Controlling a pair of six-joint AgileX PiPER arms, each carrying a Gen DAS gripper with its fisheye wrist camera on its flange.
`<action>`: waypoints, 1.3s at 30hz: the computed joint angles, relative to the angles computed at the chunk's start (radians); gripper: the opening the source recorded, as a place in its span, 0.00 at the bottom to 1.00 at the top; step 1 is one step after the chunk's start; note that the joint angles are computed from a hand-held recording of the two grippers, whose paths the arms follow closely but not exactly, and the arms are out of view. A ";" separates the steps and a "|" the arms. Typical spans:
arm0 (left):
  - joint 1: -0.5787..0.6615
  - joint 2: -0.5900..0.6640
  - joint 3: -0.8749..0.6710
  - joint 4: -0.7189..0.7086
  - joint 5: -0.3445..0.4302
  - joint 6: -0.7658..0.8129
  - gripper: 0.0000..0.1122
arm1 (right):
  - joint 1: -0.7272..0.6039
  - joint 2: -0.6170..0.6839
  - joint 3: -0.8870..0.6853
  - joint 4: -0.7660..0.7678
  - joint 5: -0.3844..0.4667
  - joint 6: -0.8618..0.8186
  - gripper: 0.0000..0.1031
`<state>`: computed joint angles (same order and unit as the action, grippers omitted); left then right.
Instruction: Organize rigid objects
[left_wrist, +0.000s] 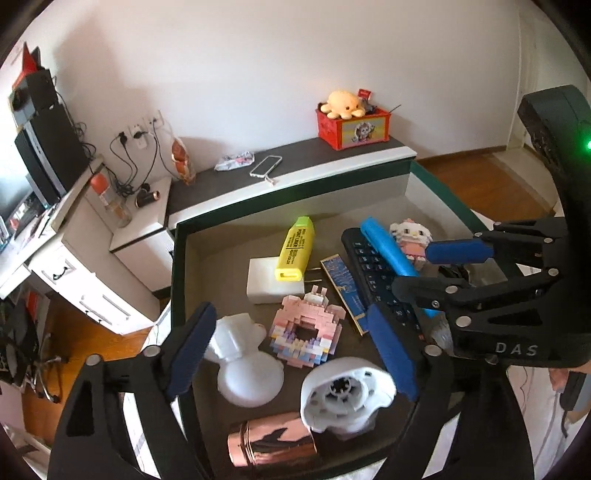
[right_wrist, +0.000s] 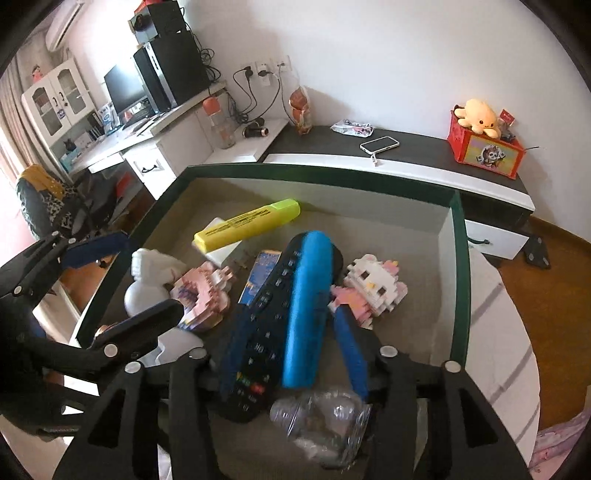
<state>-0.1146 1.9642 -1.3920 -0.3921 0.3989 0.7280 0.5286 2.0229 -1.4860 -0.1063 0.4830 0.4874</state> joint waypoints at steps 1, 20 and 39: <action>0.001 -0.008 0.009 0.010 0.001 -0.014 0.83 | 0.003 -0.005 0.004 -0.005 0.002 0.005 0.51; 0.095 -0.288 0.308 -0.365 0.058 0.302 0.92 | 0.153 -0.221 0.209 -0.425 0.045 0.486 1.00; 0.231 -1.075 0.928 -0.585 -0.015 0.512 0.92 | 0.771 -0.527 0.552 -1.020 0.414 1.347 1.00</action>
